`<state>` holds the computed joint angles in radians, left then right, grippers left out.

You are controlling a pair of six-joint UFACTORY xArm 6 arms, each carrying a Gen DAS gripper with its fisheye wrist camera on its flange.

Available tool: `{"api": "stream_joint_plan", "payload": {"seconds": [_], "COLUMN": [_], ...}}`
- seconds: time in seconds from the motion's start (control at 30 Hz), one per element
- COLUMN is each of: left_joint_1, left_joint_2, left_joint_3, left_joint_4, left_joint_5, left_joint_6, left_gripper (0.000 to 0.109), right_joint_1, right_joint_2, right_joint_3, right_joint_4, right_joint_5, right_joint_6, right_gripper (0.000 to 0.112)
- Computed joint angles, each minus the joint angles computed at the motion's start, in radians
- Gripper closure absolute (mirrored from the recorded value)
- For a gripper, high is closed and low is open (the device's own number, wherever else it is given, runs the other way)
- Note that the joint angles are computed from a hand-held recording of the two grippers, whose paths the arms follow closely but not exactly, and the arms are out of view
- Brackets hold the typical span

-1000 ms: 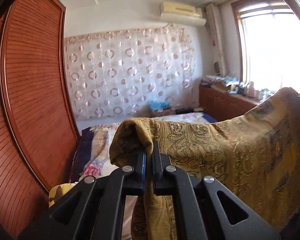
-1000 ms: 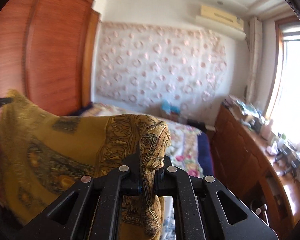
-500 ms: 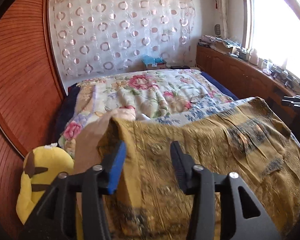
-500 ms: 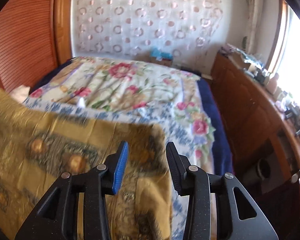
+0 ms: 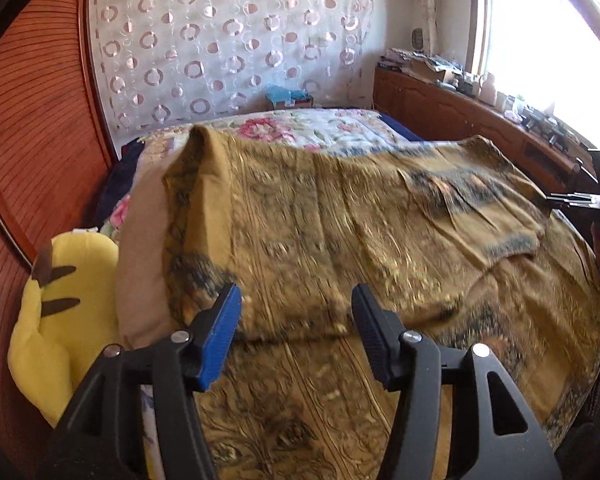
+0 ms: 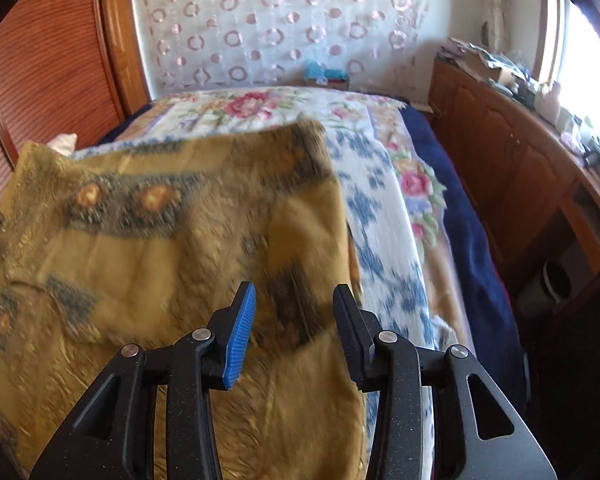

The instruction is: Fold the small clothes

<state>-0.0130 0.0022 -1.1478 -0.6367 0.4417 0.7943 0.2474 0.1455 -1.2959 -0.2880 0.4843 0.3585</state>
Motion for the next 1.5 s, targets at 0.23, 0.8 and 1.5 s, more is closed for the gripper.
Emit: {"api": "stream_joint_plan", "payload": {"seconds": [0.23, 0.8, 1.5], "left_joint_1": [-0.02, -0.042, 0.002], "left_joint_2": [0.014, 0.048, -0.038], "left_joint_3": [0.037, 0.019, 0.07], "left_joint_4": [0.049, 0.111, -0.082], "left_joint_5": [0.004, 0.046, -0.134], "left_joint_6": [-0.042, -0.052, -0.009], "left_gripper": [0.052, 0.031, 0.03], "right_joint_1": [-0.021, 0.004, 0.007], "right_joint_2": [-0.028, 0.037, 0.039], "right_joint_3": [0.048, -0.01, -0.011], "right_joint_4": [-0.003, -0.071, -0.093], "right_joint_5": [-0.008, 0.011, 0.015], "right_joint_6": [0.046, 0.085, 0.102], "right_gripper": [0.072, 0.071, 0.069]}}
